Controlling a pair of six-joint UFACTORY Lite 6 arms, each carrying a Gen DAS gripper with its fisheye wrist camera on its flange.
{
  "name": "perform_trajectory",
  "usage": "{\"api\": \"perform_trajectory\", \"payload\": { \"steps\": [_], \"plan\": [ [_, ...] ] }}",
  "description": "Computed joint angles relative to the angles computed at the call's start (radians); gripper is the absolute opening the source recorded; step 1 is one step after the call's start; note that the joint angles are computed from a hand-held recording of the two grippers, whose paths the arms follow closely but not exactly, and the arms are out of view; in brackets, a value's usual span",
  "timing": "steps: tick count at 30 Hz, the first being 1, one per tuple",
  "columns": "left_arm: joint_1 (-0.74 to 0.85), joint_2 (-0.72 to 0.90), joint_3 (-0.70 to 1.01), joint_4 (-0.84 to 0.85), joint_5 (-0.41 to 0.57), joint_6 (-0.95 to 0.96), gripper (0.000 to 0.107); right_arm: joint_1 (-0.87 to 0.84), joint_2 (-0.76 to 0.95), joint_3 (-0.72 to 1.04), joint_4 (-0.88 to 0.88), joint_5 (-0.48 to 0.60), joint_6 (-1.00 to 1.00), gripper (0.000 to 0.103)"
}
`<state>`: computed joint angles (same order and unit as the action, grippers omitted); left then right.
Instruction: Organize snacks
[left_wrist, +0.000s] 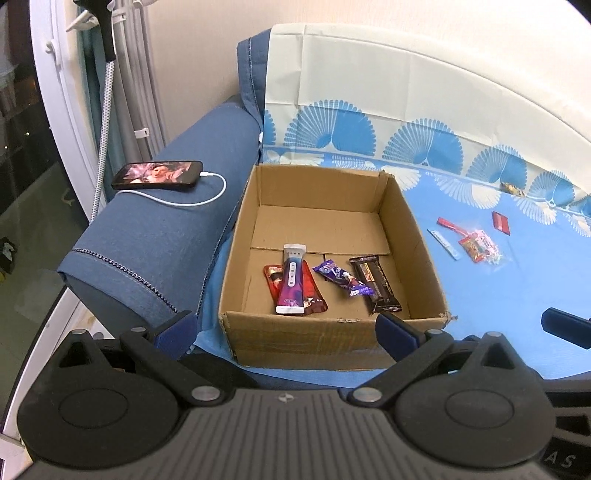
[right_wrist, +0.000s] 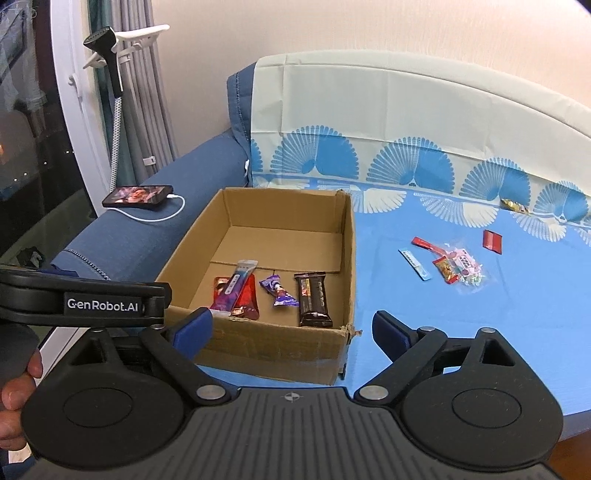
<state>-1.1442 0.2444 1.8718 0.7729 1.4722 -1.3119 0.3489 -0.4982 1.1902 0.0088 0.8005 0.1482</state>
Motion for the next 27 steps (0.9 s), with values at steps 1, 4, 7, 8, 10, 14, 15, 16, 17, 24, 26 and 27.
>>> {"api": "perform_trajectory", "payload": {
  "steps": [1,4,7,8,10,14,15,16,17,24,26,27],
  "plan": [
    [-0.007,-0.001,0.001,0.001,0.006,-0.003,0.103,0.005,-0.006,-0.001,-0.001,0.003,0.0,0.095],
    [-0.022,-0.001,0.003,0.01,0.018,-0.009,0.103,0.019,-0.017,0.0,-0.011,0.01,0.004,0.096],
    [-0.031,-0.004,0.005,0.019,0.03,-0.011,0.103,0.034,-0.022,0.003,-0.028,0.014,0.025,0.098],
    [-0.035,-0.004,0.005,0.021,0.034,-0.014,0.103,0.037,-0.024,0.003,-0.032,0.016,0.03,0.098],
    [-0.043,-0.005,0.004,0.024,0.043,-0.018,0.103,0.045,-0.026,0.004,-0.042,0.018,0.042,0.099],
    [-0.052,-0.011,-0.002,0.029,0.049,-0.026,0.103,0.055,-0.031,0.005,-0.056,0.023,0.061,0.103],
    [-0.056,-0.011,-0.002,0.031,0.052,-0.028,0.103,0.054,-0.034,0.003,-0.055,0.023,0.059,0.103],
    [-0.059,-0.012,-0.003,0.033,0.054,-0.029,0.103,0.054,-0.037,0.002,-0.055,0.023,0.059,0.103],
    [-0.06,-0.013,-0.002,0.035,0.056,-0.03,0.103,0.056,-0.039,0.001,-0.057,0.022,0.062,0.103],
    [-0.066,0.001,0.02,0.038,0.067,-0.021,0.103,0.05,-0.048,-0.003,-0.05,0.023,0.058,0.103],
    [-0.068,0.009,0.032,0.04,0.071,-0.013,0.103,0.037,-0.051,-0.005,-0.036,0.022,0.044,0.103],
    [-0.068,0.014,0.04,0.042,0.074,-0.008,0.103,0.035,-0.052,-0.007,-0.035,0.02,0.045,0.103]
  ]
}}
